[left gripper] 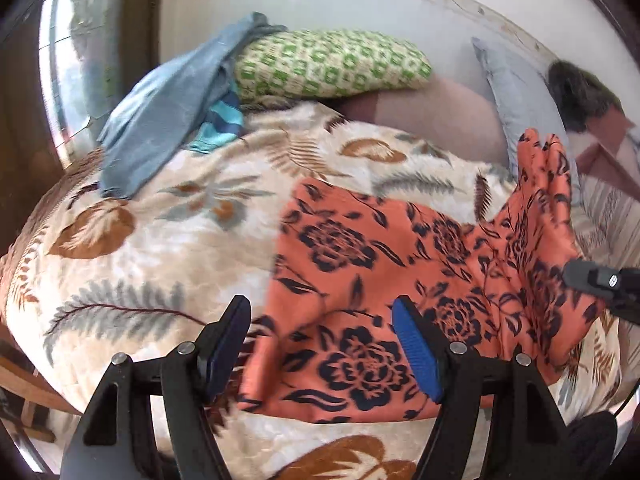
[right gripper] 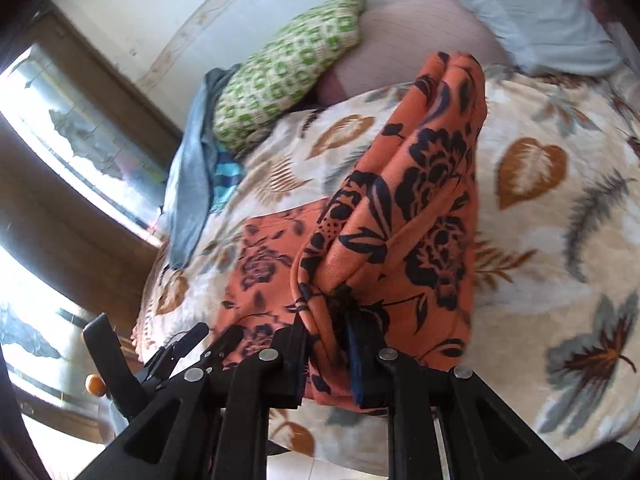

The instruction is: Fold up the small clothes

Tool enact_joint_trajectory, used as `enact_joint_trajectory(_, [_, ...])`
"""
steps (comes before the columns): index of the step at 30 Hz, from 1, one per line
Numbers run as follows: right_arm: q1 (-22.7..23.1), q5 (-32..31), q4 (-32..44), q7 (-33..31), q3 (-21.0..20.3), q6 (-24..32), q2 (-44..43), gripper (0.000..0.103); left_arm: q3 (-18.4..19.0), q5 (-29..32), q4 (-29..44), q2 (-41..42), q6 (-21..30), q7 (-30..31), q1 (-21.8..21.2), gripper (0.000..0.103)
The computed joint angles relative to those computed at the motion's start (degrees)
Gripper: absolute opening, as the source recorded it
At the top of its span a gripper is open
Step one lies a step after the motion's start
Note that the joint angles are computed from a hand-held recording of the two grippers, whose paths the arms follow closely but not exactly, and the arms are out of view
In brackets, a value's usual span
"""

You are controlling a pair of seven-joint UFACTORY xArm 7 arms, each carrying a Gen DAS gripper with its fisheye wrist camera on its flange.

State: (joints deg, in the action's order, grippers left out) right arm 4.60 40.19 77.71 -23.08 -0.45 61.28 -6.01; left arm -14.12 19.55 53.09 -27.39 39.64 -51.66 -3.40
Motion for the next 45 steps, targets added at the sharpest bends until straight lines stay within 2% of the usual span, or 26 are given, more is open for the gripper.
enact_joint_trajectory(5, [5.8, 4.1, -1.2, -0.1, 5.0, -1.9, 3.0, 0.017, 3.1, -0.2, -7.1, -11.0, 4.3, -1.5, 4.5, 0.074])
enact_joint_trajectory(7, [7.6, 3.0, -0.8, 0.5, 6.7, -1.9, 7.0, 0.017, 4.3, -1.3, -8.8, -12.8, 5.5, -0.8, 5.5, 0.074])
enact_joint_trajectory(8, [8.1, 2.4, -0.2, 1.1, 7.2, -0.3, 9.9, 0.019, 4.7, -2.0, -9.5, -13.4, 5.9, -0.4, 5.8, 0.074])
enact_joint_trajectory(10, [7.5, 5.3, 0.0, 3.7, 7.8, 3.0, 14.3, 0.021, 4.8, -3.0, -10.1, -13.9, 6.9, 0.8, 5.9, 0.074])
enact_joint_trajectory(11, [6.8, 8.6, -1.7, 2.6, 8.1, 1.7, 13.6, 0.02, 4.7, -3.2, -10.3, -14.0, 6.7, 1.3, 5.9, 0.074])
enact_joint_trajectory(13, [5.4, 13.6, -3.2, -2.1, 8.1, 2.3, 11.9, 0.038, 4.4, -4.0, -10.3, -13.8, 5.8, 1.9, 5.8, 0.074])
enact_joint_trajectory(14, [4.9, 14.8, -3.1, -3.7, 7.9, 3.8, 11.1, 0.068, 4.6, -4.9, -10.1, -13.4, 5.0, 2.5, 5.1, 0.074])
enact_joint_trajectory(15, [4.4, 15.9, -3.0, -4.9, 7.5, 4.6, 10.4, 0.076, 5.1, -6.2, -9.9, -12.7, 3.9, 3.5, 4.0, 0.074])
enact_joint_trajectory(18, [2.6, 18.3, -4.9, -6.3, 5.2, 3.7, 6.8, 0.076, 6.3, -10.5, -8.7, -10.1, 0.3, 7.1, 0.3, 0.074])
enact_joint_trajectory(21, [0.4, 21.4, -7.2, -6.0, 2.4, 2.8, 4.4, 0.077, 8.3, -17.5, -8.4, -7.7, -1.9, 10.4, -4.2, 0.074])
enact_joint_trajectory(25, [-2.2, 21.3, -9.8, -4.9, -0.2, 3.6, 3.5, 0.078, 8.3, -22.5, -8.6, -5.6, -0.9, 9.9, -5.3, 0.074])
enact_joint_trajectory(28, [-2.9, 22.8, -10.7, -7.0, -0.6, 5.4, 3.4, 0.078, 8.9, -26.3, -9.2, -4.3, -0.9, 9.6, -6.4, 0.074])
enact_joint_trajectory(29, [-3.1, 23.0, -10.9, -8.0, -0.7, 6.1, 3.4, 0.078, 8.6, -26.5, -9.1, -3.6, -1.3, 9.5, -6.4, 0.074])
enact_joint_trajectory(32, [-3.4, 23.4, -11.6, -10.1, -0.7, 7.7, 3.2, 0.078, 7.3, -25.3, -7.9, -2.2, -1.6, 9.6, -6.3, 0.064])
enact_joint_trajectory(34, [-3.6, 24.7, -12.3, -11.2, -0.7, 8.2, 3.1, 0.078, 5.7, -22.8, -6.6, -1.4, -0.5, 7.8, -4.8, 0.064])
enact_joint_trajectory(40, [-5.0, 27.1, -12.1, -12.7, -1.2, 11.6, 5.8, 0.083, 5.9, -21.6, -4.7, 1.7, 1.2, 6.3, -4.7, 0.063])
enact_joint_trajectory(41, [-5.4, 27.2, -12.0, -12.2, -1.2, 11.9, 6.5, 0.083, 5.5, -20.8, -4.7, 1.7, 0.8, 5.8, -4.5, 0.047])
enact_joint_trajectory(42, [-5.8, 27.8, -12.0, -12.1, -1.2, 12.5, 7.2, 0.083, 5.5, -20.2, -4.3, 2.0, 0.8, 6.1, -4.6, 0.015])
enact_joint_trajectory(45, [-7.6, 30.8, -11.6, -11.8, -1.2, 15.5, 9.6, 0.083, 5.5, -19.1, -2.6, 3.3, 1.6, 6.1, -4.5, 0.01])
